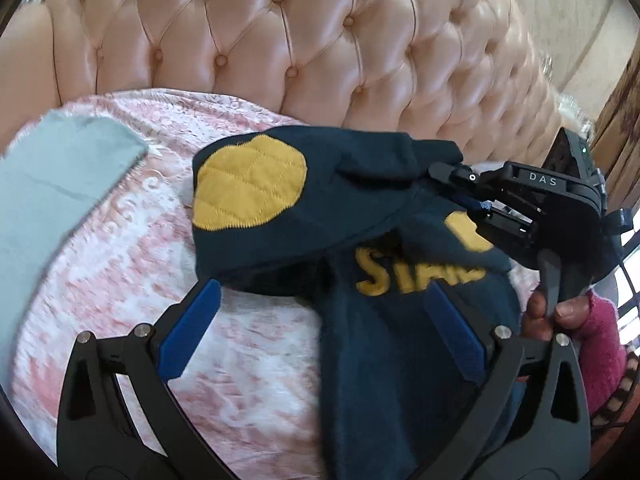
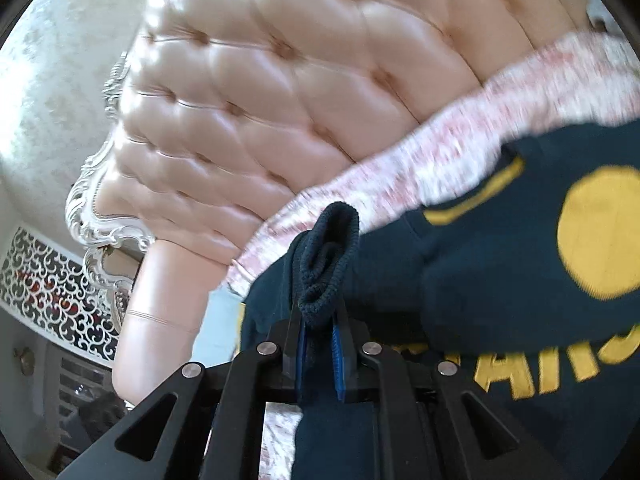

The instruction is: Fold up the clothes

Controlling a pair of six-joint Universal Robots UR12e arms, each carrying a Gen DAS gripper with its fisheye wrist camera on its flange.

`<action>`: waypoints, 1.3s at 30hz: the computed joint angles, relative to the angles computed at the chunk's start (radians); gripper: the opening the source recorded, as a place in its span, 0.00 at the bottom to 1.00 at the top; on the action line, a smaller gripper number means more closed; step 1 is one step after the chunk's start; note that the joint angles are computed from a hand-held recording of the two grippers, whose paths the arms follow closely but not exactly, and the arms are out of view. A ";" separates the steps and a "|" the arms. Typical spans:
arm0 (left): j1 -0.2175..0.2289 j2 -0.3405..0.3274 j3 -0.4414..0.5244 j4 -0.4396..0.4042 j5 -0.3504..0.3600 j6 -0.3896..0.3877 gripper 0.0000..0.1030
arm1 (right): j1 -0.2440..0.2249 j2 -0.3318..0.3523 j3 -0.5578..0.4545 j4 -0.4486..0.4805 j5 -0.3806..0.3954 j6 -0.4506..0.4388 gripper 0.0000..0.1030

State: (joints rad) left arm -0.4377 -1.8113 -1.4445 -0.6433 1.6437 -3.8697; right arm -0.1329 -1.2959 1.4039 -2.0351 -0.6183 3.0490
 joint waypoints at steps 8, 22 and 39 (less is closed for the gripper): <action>-0.022 -0.025 -0.004 0.088 -0.028 -0.050 1.00 | -0.032 0.003 -0.051 -0.056 0.034 0.004 0.10; 0.012 -0.107 0.008 0.308 -0.202 -0.273 1.00 | -0.083 0.002 -0.060 -0.047 0.042 -0.016 0.10; -0.032 -0.130 0.074 0.127 -0.009 -0.171 1.00 | -0.152 0.001 -0.007 -0.122 0.028 0.061 0.10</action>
State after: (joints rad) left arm -0.4698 -1.9415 -1.3701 -0.5158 1.6345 -4.0403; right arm -0.2844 -1.2954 1.3966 -2.1575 -0.5905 3.1096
